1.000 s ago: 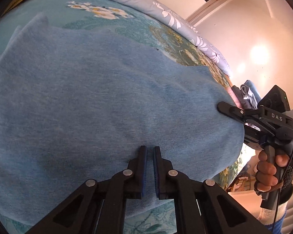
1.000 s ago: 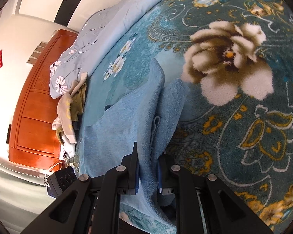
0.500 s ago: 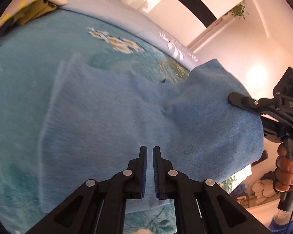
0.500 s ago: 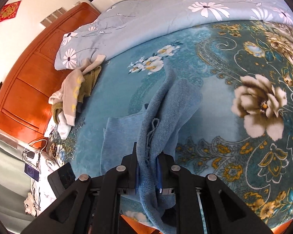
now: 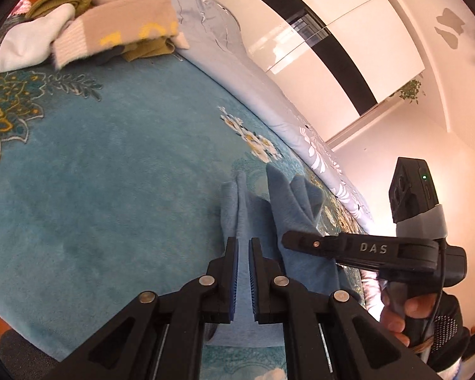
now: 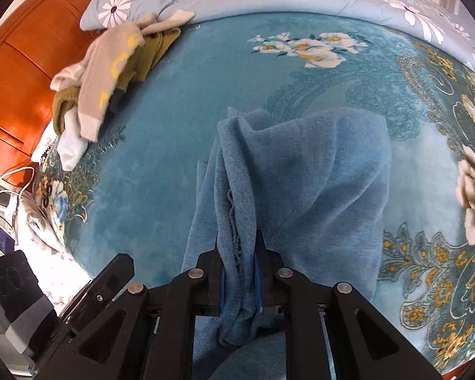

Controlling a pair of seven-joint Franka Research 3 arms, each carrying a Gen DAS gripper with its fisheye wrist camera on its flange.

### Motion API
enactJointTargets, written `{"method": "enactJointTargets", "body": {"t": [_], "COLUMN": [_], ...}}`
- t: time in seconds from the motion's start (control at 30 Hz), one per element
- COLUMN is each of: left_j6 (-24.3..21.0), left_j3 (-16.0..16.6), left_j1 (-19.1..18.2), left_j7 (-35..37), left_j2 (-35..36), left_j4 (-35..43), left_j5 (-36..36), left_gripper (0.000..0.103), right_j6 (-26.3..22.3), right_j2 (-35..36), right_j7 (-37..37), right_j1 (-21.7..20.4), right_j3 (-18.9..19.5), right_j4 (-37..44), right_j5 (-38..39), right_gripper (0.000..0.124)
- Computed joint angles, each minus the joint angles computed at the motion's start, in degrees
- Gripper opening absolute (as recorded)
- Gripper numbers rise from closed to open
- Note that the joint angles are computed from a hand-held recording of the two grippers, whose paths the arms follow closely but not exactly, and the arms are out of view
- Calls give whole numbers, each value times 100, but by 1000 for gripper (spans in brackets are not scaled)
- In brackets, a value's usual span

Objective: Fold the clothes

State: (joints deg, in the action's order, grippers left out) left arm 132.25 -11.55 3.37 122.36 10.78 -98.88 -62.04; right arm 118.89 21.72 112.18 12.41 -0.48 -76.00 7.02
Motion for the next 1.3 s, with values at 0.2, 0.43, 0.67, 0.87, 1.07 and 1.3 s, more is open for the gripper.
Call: {"method": "enactJointTargets", "body": {"t": [0.2, 0.43, 0.67, 0.87, 1.07, 1.3], "left_j6": [-58, -379, -1393, -1228, -1206, -501], "left_j3": [39, 3, -89, -81, -30, -76], "left_j1": [71, 134, -24, -145, -129, -480], "left_j7": [-8, 248, 416, 284, 391, -686], "left_j2": [34, -27, 197, 77, 14, 1001], "left_j4": [-46, -9, 306, 42, 50, 1522], "left_j5": [16, -206, -66, 375, 411, 1901], "left_gripper": [8, 9, 28, 21, 21, 34], "right_j6": [46, 1239, 2552, 2846, 2995, 3142], "right_j2": [77, -768, -2072, -2645, -2846, -2923], "right_j7": [17, -984, -609, -858, -1491, -1812], "right_j1": [106, -254, -323, -397, -325, -271], "right_j3": [38, 303, 79, 26, -35, -47], "right_j4": [-88, -1255, -2970, -3914, -4411, -4704], "right_j5": [-50, 1444, 1445, 1912, 2680, 3184], "right_gripper": [29, 43, 43, 43, 43, 43]}}
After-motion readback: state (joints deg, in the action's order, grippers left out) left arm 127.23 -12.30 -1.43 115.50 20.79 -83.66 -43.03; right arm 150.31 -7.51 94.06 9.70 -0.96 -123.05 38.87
